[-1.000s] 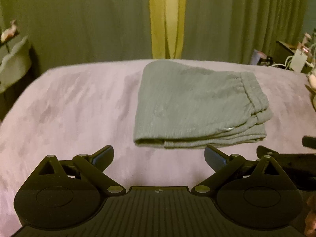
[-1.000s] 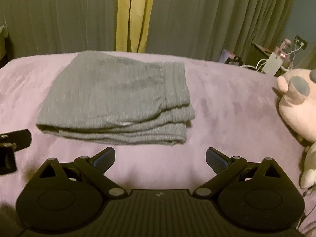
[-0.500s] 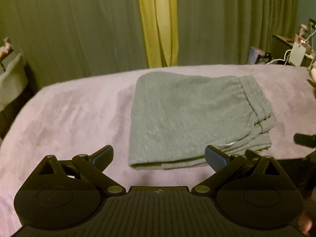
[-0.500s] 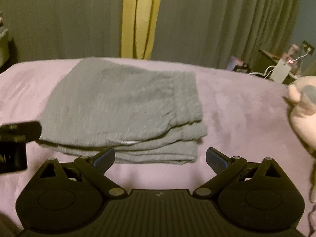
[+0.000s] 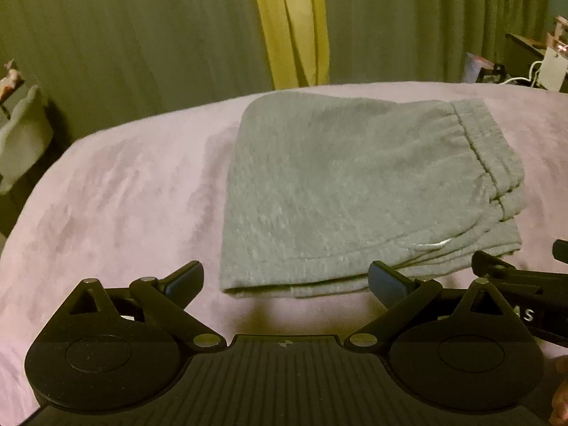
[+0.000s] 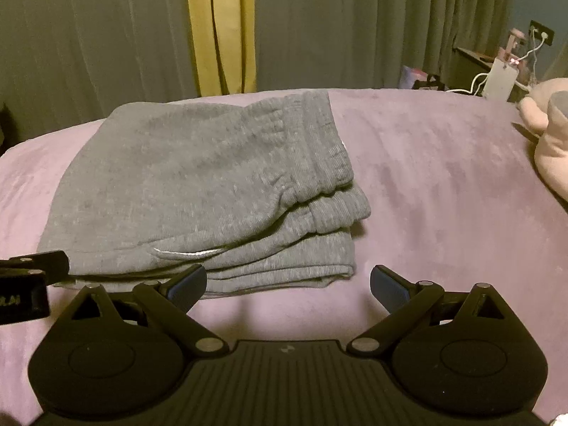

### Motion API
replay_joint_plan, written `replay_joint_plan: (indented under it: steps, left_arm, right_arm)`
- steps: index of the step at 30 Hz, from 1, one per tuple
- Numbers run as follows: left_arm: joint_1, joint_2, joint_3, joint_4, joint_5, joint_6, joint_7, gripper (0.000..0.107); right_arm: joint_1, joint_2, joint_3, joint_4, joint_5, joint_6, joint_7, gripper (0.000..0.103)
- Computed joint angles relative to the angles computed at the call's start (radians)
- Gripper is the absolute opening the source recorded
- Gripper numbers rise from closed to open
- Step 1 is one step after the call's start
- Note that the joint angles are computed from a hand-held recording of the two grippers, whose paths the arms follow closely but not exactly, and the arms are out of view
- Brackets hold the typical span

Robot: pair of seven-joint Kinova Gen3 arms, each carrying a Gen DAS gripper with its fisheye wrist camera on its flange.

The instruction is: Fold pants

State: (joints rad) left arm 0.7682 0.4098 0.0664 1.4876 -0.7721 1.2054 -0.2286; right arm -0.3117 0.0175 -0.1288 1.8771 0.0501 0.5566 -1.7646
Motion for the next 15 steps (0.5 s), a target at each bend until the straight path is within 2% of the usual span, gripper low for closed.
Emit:
replay_joint_plan:
  steps: [5,9,15]
  left_arm:
    - [-0.012,0.009,-0.002,-0.008,0.017,-0.012,-0.005,0.102]
    - [-0.01,0.019,-0.006,-0.013,0.018,-0.01,-0.012,0.102]
    - [-0.019,0.03,-0.011,-0.021,0.04,-0.017,-0.027,0.102]
  right_arm:
    - [-0.006,-0.011,-0.005,0.026,0.035,-0.032,-0.021,0.099]
    - [0.011,0.0,0.007,0.017,-0.037,-0.03,0.047,0.099]
    - [0.033,0.012,0.017,0.015,-0.103,-0.037,0.084,0.099]
